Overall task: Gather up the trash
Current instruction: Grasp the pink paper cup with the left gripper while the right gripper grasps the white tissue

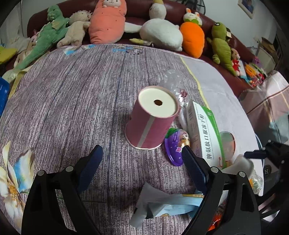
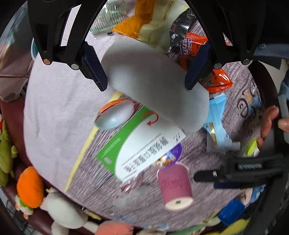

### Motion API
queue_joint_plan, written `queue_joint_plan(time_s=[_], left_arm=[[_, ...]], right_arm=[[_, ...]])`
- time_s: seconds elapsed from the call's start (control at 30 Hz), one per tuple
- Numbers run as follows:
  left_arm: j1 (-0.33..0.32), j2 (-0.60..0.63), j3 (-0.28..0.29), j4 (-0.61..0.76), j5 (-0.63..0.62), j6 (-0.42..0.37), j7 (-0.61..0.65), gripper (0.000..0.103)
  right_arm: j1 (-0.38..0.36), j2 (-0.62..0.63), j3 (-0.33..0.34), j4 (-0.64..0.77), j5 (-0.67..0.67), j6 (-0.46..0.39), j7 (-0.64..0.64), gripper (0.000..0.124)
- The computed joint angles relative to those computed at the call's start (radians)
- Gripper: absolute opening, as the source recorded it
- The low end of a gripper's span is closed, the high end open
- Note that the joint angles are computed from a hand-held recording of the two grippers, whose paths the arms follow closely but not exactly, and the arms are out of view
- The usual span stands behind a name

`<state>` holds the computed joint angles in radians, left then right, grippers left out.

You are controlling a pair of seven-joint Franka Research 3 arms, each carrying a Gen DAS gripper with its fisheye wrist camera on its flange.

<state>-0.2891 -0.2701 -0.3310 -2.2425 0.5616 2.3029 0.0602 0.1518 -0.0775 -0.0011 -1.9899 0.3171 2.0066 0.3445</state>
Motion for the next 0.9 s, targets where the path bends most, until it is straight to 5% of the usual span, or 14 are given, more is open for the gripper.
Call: queue_joint_plan(time_s=[0.03, 0.07, 0.1, 0.5, 0.53, 0.6, 0.9], left_arm=[[0.000, -0.002, 0.001, -0.004, -0.001, 0.003, -0.002, 0.089], [0.002, -0.003, 0.004, -0.007, -0.002, 0.009, -0.003, 0.089], [0.003, -0.002, 0.006, -0.008, -0.003, 0.013, -0.001, 0.089], [0.030, 0.115, 0.023, 0.077, 0.081, 0.024, -0.009, 0.089], [0.031, 0.120, 0.027, 0.078, 0.088, 0.031, -0.017, 0.087], [0.033, 0.127, 0.037, 0.075, 0.094, 0.054, -0.027, 0.061], [0.011, 0.113, 0.019, 0.107, 0.128, -0.020, -0.060, 0.060]], right_arm=[[-0.001, 0.003, -0.003, 0.004, 0.008, -0.021, -0.007, 0.053], [-0.002, 0.009, -0.002, 0.009, 0.000, -0.037, 0.001, 0.013], [-0.005, 0.012, -0.003, 0.012, -0.005, -0.045, 0.018, 0.007], [-0.043, 0.001, -0.031, 0.042, 0.076, -0.019, 0.062, 0.005], [-0.047, 0.007, -0.033, 0.050, 0.076, -0.010, 0.071, 0.005], [-0.054, 0.024, -0.034, 0.064, 0.076, 0.001, 0.092, 0.005], [-0.085, 0.052, -0.046, 0.091, 0.107, 0.024, 0.115, 0.005]])
